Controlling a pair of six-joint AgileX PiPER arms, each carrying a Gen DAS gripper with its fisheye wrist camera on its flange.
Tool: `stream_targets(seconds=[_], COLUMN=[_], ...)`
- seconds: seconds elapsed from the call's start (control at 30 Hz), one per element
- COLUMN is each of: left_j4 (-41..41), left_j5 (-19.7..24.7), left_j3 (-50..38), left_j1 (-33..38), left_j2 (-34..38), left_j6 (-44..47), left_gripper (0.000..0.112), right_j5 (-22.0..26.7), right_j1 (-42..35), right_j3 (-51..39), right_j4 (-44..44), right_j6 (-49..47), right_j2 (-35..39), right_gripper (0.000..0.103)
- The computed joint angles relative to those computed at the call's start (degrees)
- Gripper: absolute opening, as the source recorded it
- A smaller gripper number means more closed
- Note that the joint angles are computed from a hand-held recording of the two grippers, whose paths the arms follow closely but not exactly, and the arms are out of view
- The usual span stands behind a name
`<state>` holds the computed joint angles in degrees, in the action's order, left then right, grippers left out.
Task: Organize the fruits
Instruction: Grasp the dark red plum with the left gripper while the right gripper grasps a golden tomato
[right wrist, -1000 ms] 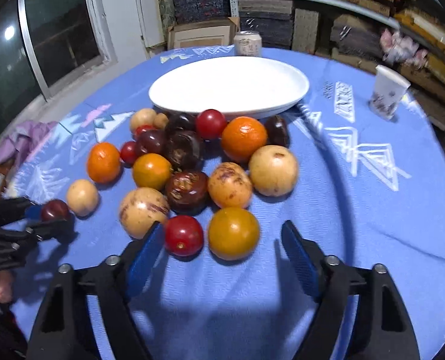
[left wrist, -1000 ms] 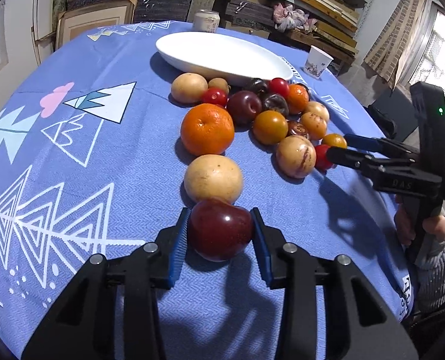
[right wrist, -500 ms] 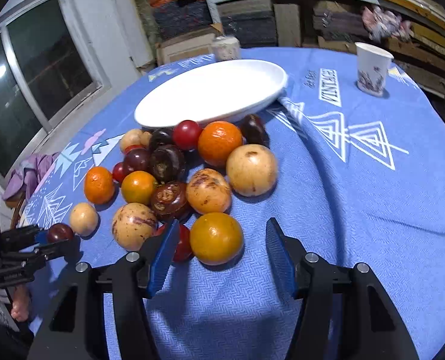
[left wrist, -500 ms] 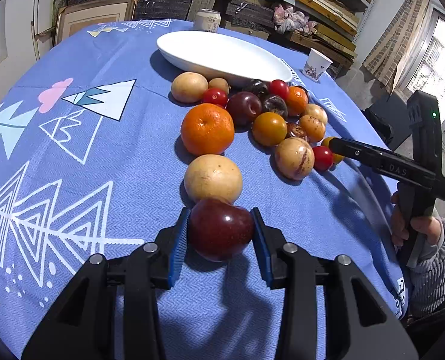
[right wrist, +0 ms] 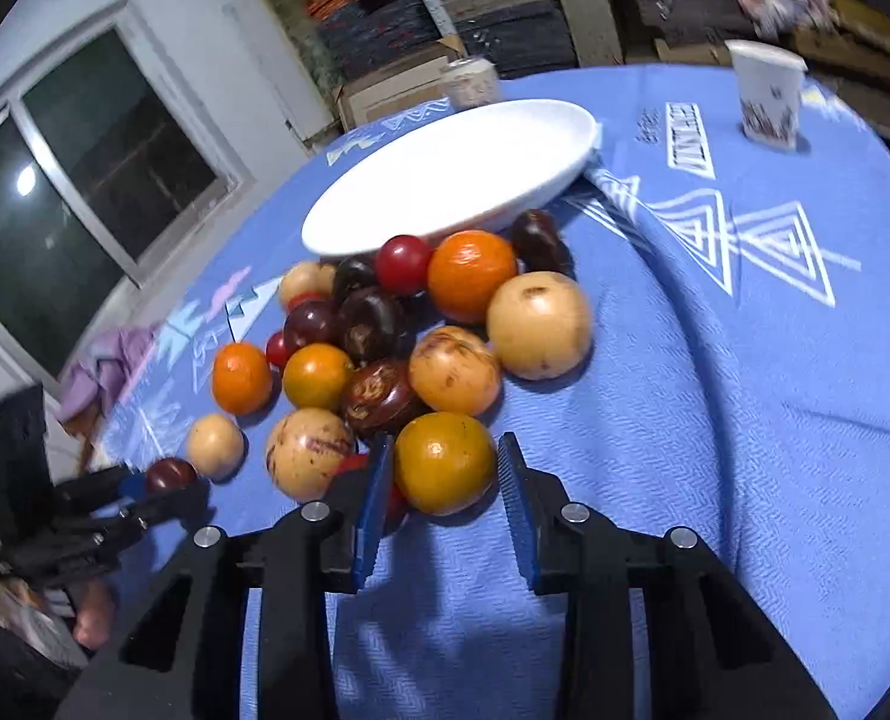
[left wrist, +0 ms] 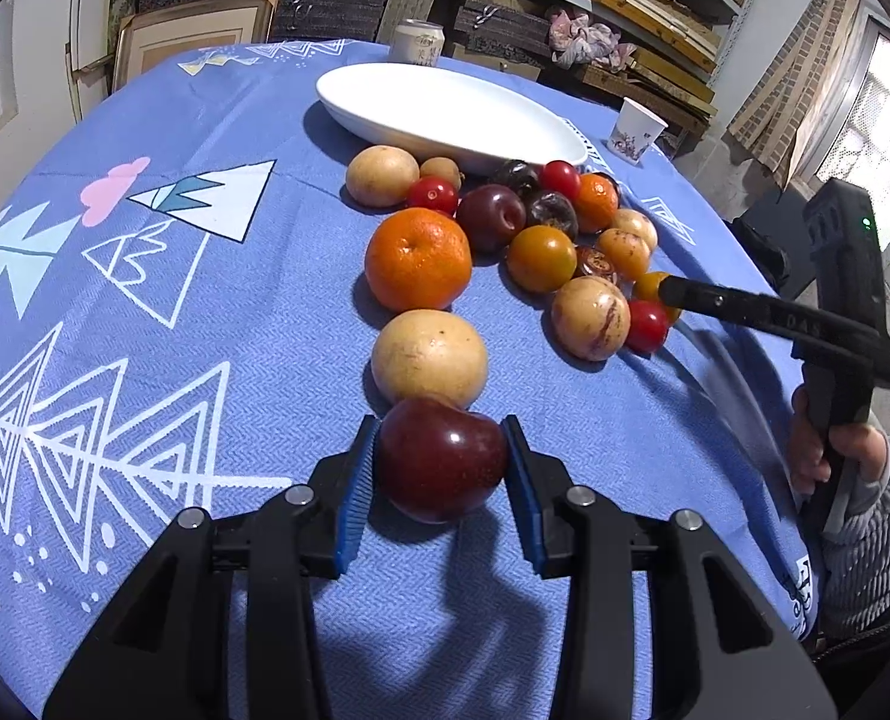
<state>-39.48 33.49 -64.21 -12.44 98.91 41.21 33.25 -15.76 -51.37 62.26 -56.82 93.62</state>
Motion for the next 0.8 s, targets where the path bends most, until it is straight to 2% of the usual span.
stream_targets(seconds=[0.03, 0.13, 0.27, 0.47, 0.53, 0.8], left_j4=[-0.01, -0.40, -0.16, 2.28, 4.07, 3.81], left_j5=[-0.13, -0.31, -0.55, -0.02, 0.83, -0.58], left_j3=[0.15, 0.57, 0.63, -0.12, -0.98, 0.02], left_j1=[-0.04, -0.02, -0.21, -0.88, -1.27, -1.21], left_j2=[-0.10, -0.41, -0.52, 0.11, 0.87, 0.07], left_j6=[0.09, 0.53, 0.43, -1.25, -2.68, -3.05], left_gripper=[0.040, 0.040, 0.040, 0.040, 0.040, 0.039], right_j5=[-0.52, -6.86, -13.99, -8.89, -10.08, -13.63], right_j1=[0.32, 5.31, 10.01, 6.30, 7.39, 9.28], right_j3=[0.02, 1.18, 1.62, 0.33, 0.77, 2.89], right_j4=[-0.37, -5.83, -16.48, -10.46, -12.85, -15.93], right_j6=[0.20, 3.47, 13.63, 8.78, 10.37, 13.77], right_j2=[-0.03, -1.74, -2.36, -0.31, -0.83, -2.84], right_gripper=[0.037, 0.038, 0.039, 0.038, 0.038, 0.037])
